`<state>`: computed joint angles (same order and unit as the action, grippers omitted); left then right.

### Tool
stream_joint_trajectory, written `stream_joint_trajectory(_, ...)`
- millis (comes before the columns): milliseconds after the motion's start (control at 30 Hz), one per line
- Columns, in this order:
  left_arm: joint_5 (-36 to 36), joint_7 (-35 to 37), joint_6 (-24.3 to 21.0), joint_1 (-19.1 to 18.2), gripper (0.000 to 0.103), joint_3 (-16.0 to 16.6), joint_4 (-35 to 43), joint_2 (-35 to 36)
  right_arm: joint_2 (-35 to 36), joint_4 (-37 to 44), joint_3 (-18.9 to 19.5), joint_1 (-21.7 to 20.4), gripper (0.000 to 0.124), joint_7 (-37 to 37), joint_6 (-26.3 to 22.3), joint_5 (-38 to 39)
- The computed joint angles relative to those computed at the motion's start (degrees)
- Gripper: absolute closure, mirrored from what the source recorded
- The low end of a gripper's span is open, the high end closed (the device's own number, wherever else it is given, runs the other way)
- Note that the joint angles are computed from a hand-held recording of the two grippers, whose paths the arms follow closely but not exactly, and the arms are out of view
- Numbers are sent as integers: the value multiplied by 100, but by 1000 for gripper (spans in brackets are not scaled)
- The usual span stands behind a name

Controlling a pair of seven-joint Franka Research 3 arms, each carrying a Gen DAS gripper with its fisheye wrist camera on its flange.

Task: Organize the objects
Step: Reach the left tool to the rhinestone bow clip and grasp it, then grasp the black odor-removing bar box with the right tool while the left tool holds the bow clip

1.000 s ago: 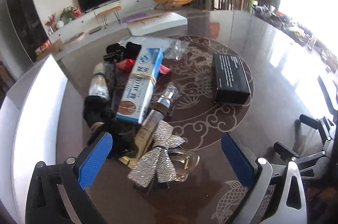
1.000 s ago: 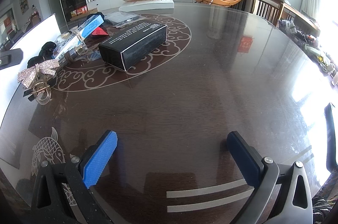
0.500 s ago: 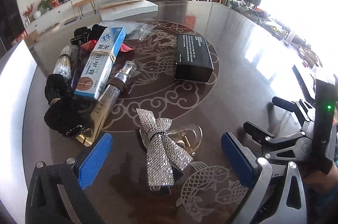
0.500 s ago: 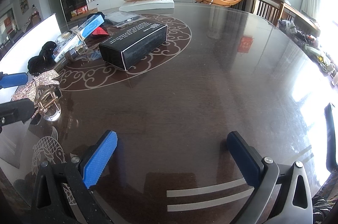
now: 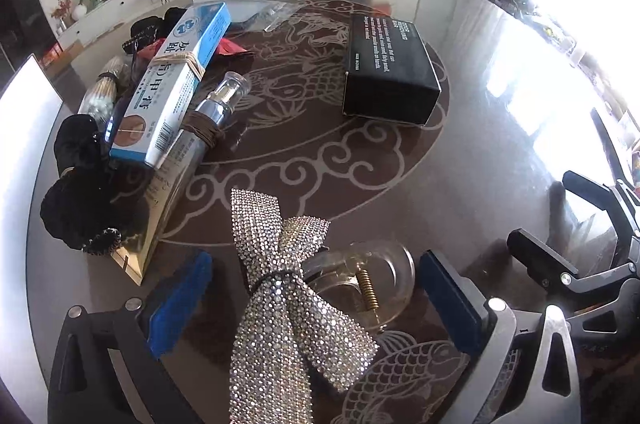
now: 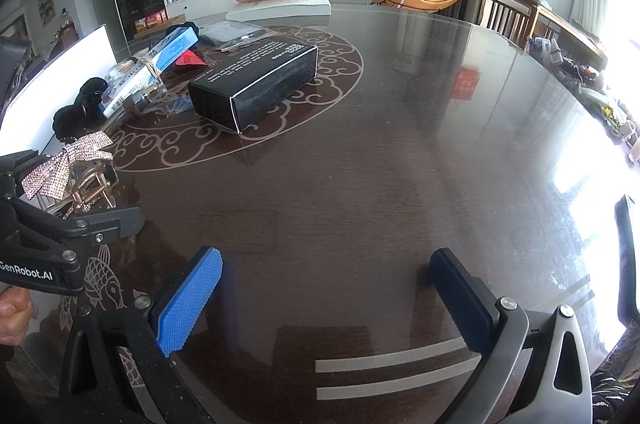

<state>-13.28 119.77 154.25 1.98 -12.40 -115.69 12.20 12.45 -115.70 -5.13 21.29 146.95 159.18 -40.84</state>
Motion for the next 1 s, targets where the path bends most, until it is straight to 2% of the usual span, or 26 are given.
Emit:
stream_joint_trajectory(167,-12,-38,73,-5,0,-5,-63,-34,0,4,50,-34,21,-185,-40,174)
stream_joint_trajectory(267,185,-344,49,-88,0,72,-98,-74,6,33,126,-94,21,-516,-108,484)
stream_joint_trajectory(400,379,-419,-219,-111,1,100,34,-52,-19,11,119,-74,21,-668,-151,638)
stream_joint_trajectory(467,12,-54,70,-12,45,-27,-137,-170,-61,-45,146,-102,21,-824,-134,752)
stream_joint_trajectory(500,-181,172,93,34,54,-82,-170,-207,-77,-77,141,-106,21,-853,-98,760)
stream_joint_trajectory(567,-495,460,136,77,55,-114,-279,-296,-105,-117,88,-74,21,-716,-93,668)
stream_joint_trajectory(667,-1439,1168,95,210,55,-147,-519,-542,-143,-104,92,-91,21,-592,-281,717)
stream_joint_trajectory(800,-2448,2040,-112,210,55,109,-822,-964,-260,-111,162,-250,25,-453,-314,1149)
stream_joint_trajectory(900,-2862,2378,-344,147,55,423,-935,-1247,-85,347,321,-432,26,-1006,-293,1843)
stream_joint_trajectory(1000,-3180,2532,-526,124,55,720,-947,-1450,331,1152,457,-621,26,-1692,-286,2845)
